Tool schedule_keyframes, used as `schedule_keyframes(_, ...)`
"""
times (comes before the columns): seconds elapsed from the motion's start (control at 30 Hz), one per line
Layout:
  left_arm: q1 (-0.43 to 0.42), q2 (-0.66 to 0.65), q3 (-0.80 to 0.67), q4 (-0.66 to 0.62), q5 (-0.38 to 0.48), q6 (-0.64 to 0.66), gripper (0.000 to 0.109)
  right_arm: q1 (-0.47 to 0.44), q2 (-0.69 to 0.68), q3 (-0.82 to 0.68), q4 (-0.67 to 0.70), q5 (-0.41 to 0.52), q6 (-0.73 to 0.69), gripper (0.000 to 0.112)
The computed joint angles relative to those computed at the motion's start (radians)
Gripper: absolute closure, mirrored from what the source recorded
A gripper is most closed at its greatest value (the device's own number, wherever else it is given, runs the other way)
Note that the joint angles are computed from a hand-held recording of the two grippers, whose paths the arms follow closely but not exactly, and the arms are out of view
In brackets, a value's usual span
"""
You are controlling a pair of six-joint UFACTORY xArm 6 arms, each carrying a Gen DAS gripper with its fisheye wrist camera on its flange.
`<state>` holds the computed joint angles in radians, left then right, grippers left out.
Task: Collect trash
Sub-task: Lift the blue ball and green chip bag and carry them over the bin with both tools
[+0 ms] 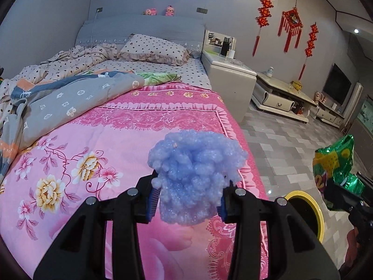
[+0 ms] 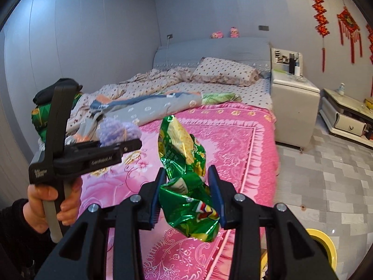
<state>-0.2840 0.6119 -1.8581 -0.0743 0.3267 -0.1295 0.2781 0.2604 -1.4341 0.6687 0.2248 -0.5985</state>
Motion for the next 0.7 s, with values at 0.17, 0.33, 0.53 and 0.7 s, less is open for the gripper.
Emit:
schedule_keyframes(0.17, -0.054, -0.068, 0.062, -0.022, -0.023, 0.018, 0.071, -0.026, -0.084, 0.077, 0.040, -0.054, -0.007, 0.077)
schedule_keyframes(0.33, -0.109, -0.121, 0.103, -0.025, -0.053, 0.021, 0.071, -0.059, -0.172, 0.156, 0.086, -0.101, -0.024, 0.077)
schedule_keyframes(0.53, -0.176, -0.134, 0.087, -0.040, -0.040, 0.053, 0.070, -0.110, -0.248, 0.230, 0.095, -0.143, -0.006, 0.077)
schedule_keyframes(0.7, -0.231, -0.111, 0.046, -0.040, -0.027, 0.069, 0.070, -0.156, -0.294, 0.281, 0.126, -0.153, -0.018, 0.077)
